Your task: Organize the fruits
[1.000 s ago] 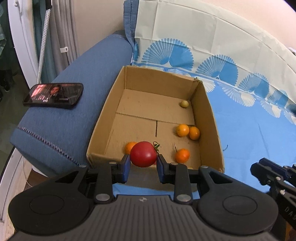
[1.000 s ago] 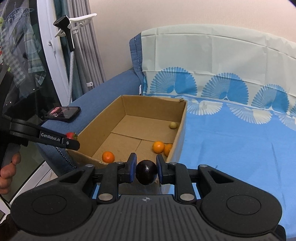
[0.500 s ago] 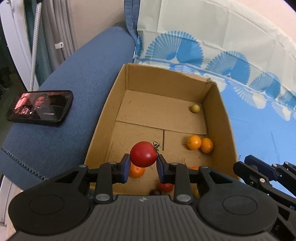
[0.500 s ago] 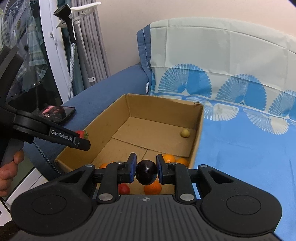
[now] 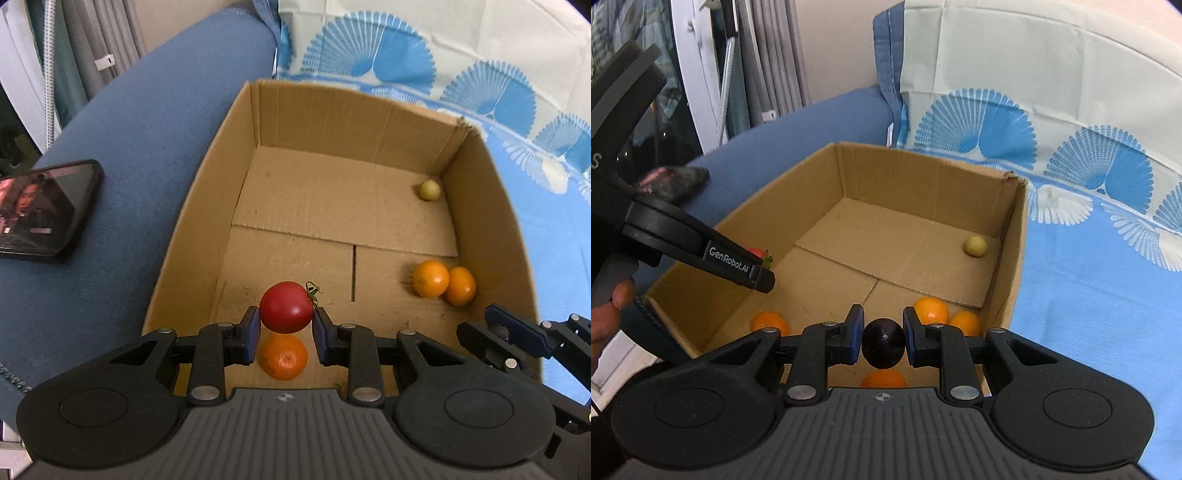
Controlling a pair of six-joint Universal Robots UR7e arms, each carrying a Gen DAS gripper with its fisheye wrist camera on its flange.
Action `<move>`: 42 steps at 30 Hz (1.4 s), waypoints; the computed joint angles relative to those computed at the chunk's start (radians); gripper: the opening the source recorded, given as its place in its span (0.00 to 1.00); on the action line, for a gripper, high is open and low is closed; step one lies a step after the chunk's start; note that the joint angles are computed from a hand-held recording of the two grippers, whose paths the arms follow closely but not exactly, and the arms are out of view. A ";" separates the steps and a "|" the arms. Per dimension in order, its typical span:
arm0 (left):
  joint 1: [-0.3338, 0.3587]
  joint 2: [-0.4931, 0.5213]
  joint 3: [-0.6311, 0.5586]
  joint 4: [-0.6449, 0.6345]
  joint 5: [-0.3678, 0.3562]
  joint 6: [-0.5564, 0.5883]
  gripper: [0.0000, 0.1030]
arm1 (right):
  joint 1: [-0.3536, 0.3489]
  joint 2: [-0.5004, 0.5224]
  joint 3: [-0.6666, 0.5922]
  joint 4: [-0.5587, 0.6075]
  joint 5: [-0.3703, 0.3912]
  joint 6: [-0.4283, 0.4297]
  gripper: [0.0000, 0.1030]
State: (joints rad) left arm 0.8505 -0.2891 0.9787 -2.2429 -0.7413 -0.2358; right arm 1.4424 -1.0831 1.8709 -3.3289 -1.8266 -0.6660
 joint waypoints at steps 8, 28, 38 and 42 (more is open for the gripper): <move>0.020 0.031 -0.031 0.005 -0.005 0.046 0.70 | -0.007 0.044 -0.036 0.015 -0.009 -0.047 0.24; -0.080 -0.160 0.291 -0.143 0.044 -0.008 1.00 | 0.054 -0.113 0.159 -0.113 -0.115 0.063 0.97; -0.138 -0.264 0.466 -0.184 0.051 -0.065 1.00 | 0.097 -0.192 0.282 -0.219 -0.139 0.125 0.98; -0.155 -0.296 0.523 -0.207 0.058 -0.075 1.00 | 0.112 -0.210 0.320 -0.247 -0.137 0.110 0.99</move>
State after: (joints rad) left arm 0.6955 -0.5856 1.5017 -2.4499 -0.6832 -0.3104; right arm 1.5544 -1.2926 2.1909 -3.5764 -1.9640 -0.5556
